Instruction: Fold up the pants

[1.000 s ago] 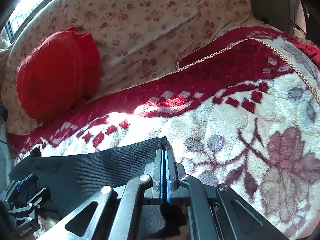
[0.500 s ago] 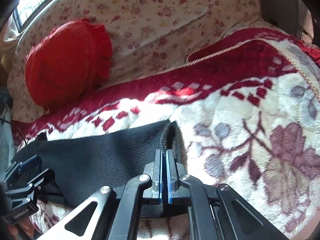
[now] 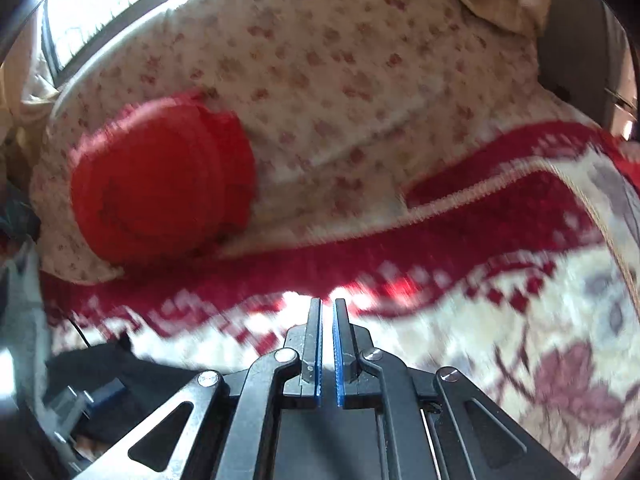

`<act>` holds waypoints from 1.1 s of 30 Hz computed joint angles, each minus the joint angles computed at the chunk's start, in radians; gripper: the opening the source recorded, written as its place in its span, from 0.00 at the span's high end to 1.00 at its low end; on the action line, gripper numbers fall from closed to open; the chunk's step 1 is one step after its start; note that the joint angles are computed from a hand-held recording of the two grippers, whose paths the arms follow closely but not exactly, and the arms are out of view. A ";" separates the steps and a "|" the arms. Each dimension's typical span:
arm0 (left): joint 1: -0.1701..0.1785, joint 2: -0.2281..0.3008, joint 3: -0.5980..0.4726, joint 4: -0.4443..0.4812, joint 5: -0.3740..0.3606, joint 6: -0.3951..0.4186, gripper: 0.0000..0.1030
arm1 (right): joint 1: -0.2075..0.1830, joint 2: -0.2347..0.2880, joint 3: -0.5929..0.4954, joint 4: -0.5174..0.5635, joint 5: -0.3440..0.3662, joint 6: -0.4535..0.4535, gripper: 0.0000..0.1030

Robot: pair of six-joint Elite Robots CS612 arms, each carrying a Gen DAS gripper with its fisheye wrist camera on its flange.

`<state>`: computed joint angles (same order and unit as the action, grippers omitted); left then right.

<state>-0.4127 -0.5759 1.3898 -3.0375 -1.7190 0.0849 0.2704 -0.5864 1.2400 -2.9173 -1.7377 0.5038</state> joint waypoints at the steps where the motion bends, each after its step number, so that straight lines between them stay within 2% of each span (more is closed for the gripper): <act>1: 0.001 0.000 -0.002 0.002 0.000 -0.003 0.32 | -0.002 0.011 -0.040 0.009 0.015 -0.023 0.96; 4: 0.003 0.003 -0.010 0.002 0.012 -0.001 0.32 | -0.008 0.043 -0.141 0.031 0.067 -0.064 0.96; 7: 0.010 0.013 -0.029 -0.006 -0.013 0.018 0.32 | -0.019 0.053 -0.196 0.080 0.145 -0.042 0.96; 9: 0.016 0.022 -0.049 -0.004 -0.053 0.039 0.32 | -0.020 0.031 -0.143 0.025 0.157 -0.016 0.94; 12: 0.020 0.033 -0.091 0.062 -0.109 0.065 0.32 | -0.013 -0.009 -0.045 0.008 0.137 -0.033 0.83; 15: 0.015 0.045 -0.127 0.113 -0.145 0.089 0.32 | -0.006 -0.047 0.062 0.037 0.108 -0.025 0.82; 18: 0.003 0.058 -0.161 0.165 -0.165 0.125 0.31 | -0.005 -0.073 0.153 0.049 0.094 0.022 0.82; 21: -0.006 0.072 -0.203 0.252 -0.223 0.189 0.31 | -0.010 -0.091 0.234 0.019 0.124 0.093 0.81; 24: -0.017 0.090 -0.245 0.320 -0.265 0.252 0.31 | -0.014 -0.091 0.277 -0.007 0.164 0.141 0.77; 29: -0.037 0.122 -0.327 0.449 -0.260 0.294 0.31 | -0.016 -0.082 0.305 -0.068 0.170 0.196 0.73; 33: -0.054 0.134 -0.357 0.486 -0.268 0.338 0.31 | -0.021 -0.086 0.328 -0.097 0.176 0.241 0.69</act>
